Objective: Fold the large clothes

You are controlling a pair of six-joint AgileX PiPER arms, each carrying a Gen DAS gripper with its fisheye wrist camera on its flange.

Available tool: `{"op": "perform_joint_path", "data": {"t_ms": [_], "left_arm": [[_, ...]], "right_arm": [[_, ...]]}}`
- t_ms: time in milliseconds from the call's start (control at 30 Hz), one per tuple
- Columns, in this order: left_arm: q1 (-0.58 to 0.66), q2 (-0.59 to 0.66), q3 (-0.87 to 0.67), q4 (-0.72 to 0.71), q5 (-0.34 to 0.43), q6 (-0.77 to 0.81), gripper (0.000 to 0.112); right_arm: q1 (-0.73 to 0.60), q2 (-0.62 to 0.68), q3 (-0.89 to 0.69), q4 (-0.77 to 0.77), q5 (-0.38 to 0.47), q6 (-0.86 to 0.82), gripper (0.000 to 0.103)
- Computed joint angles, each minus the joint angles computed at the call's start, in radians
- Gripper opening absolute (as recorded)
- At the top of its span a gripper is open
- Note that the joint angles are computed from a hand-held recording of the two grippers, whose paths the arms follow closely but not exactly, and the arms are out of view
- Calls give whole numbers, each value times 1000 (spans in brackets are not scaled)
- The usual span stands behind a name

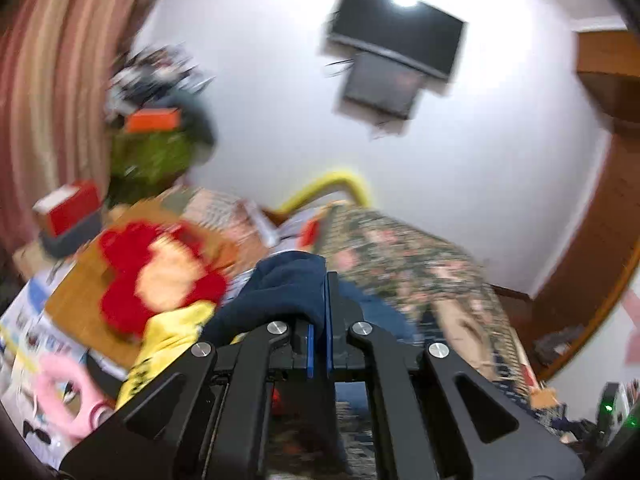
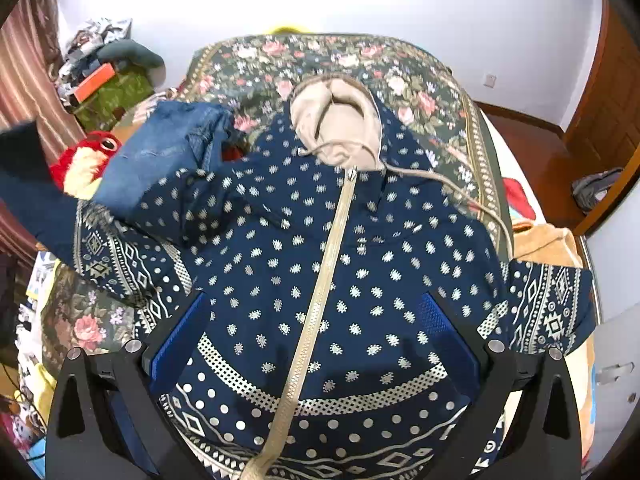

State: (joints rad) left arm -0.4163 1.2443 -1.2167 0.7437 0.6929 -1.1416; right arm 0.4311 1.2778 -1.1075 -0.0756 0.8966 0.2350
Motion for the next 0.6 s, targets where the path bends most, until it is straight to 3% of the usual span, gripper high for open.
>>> {"op": "perform_joint_path", "data": {"t_ms": [133, 233, 433, 600], "left_arm": [[-170, 131, -151, 61, 48, -36, 3], [-237, 266, -280, 30, 63, 7, 3], [-319, 564, -553, -180, 85, 204, 3], [-401, 833, -835, -347, 184, 399, 3]], "right_arm": [[-40, -39, 15, 32, -9, -80, 103], [-91, -64, 31, 79, -15, -162, 103], [-276, -100, 70, 243, -9, -383, 103], [-425, -104, 104, 310, -2, -512, 103]]}}
